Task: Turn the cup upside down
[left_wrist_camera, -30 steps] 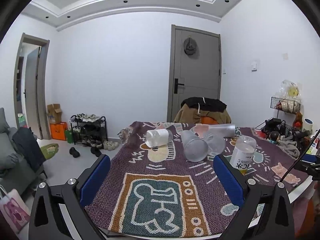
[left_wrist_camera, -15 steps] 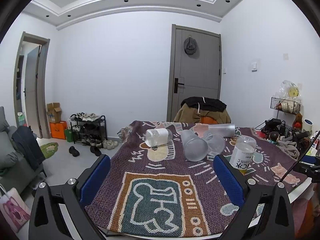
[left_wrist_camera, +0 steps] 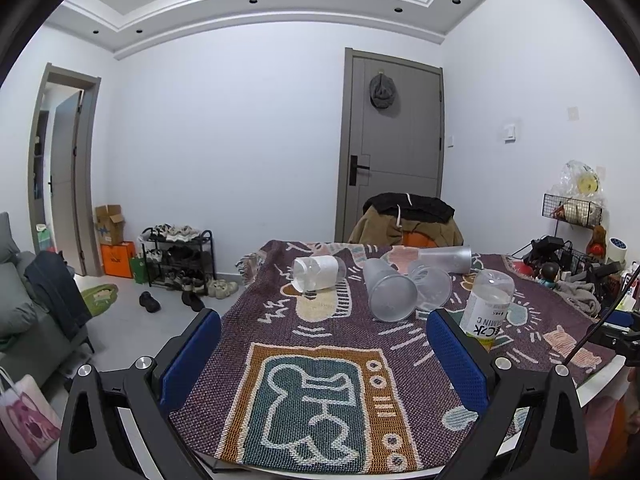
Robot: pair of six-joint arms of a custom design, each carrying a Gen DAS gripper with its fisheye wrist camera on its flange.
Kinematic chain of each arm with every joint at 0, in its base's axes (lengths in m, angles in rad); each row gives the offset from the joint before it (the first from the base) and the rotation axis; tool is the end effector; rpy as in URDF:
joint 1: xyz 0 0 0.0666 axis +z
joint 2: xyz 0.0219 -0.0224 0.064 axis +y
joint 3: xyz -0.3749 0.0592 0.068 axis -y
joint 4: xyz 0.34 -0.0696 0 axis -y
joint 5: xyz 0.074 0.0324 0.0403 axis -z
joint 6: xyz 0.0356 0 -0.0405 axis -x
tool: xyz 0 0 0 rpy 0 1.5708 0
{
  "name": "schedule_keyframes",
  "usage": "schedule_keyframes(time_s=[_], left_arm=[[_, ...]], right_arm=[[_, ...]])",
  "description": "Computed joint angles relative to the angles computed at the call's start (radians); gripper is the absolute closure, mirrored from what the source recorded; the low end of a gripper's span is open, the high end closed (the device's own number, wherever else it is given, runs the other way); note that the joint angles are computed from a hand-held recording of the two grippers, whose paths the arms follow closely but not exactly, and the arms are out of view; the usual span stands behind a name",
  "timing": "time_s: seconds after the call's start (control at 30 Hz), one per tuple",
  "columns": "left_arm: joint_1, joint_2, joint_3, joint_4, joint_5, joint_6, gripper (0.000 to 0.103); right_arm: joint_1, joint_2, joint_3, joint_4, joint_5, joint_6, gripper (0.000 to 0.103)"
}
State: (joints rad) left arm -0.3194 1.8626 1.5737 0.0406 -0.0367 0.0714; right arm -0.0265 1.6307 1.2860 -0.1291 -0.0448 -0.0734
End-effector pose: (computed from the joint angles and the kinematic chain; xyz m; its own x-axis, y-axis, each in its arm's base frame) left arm 0.5955 -0.1960 0.3461 -0.2527 0.0085 -0.9675 0.2627 0.9630 -0.0602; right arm 0.5295 -0.0128 0.3357 -0.4559 0.0854 -0.8859 0.0201 0.9961 0.0856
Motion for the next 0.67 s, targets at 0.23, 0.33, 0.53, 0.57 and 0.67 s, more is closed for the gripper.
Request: schedule_keyframes(time_s=[0.23,0.33,0.53,0.57,0.67], left_arm=[[0.001,0.003,0.006,-0.015,0.014,0.006,0.0],[0.0,0.004,0.007,-0.019,0.016,0.008,0.0],[-0.003,0.004,0.006,-0.015,0.015,0.001,0.0],[-0.003,0.004,0.005,-0.015,0.016,0.0,0.0],[-0.005,0.004,0.005,-0.016,0.015,-0.004,0.0]], right_arm=[[0.001,0.001,-0.002,-0.001,-0.002,0.003,0.0],[0.001,0.002,-0.002,-0.002,-0.005,0.006,0.0],[0.006,0.008,-0.001,-0.001,-0.016,0.017,0.0],[0.007,0.009,-0.001,-0.001,-0.017,0.019,0.0],[0.01,0.014,0.002,-0.006,-0.017,0.023,0.0]])
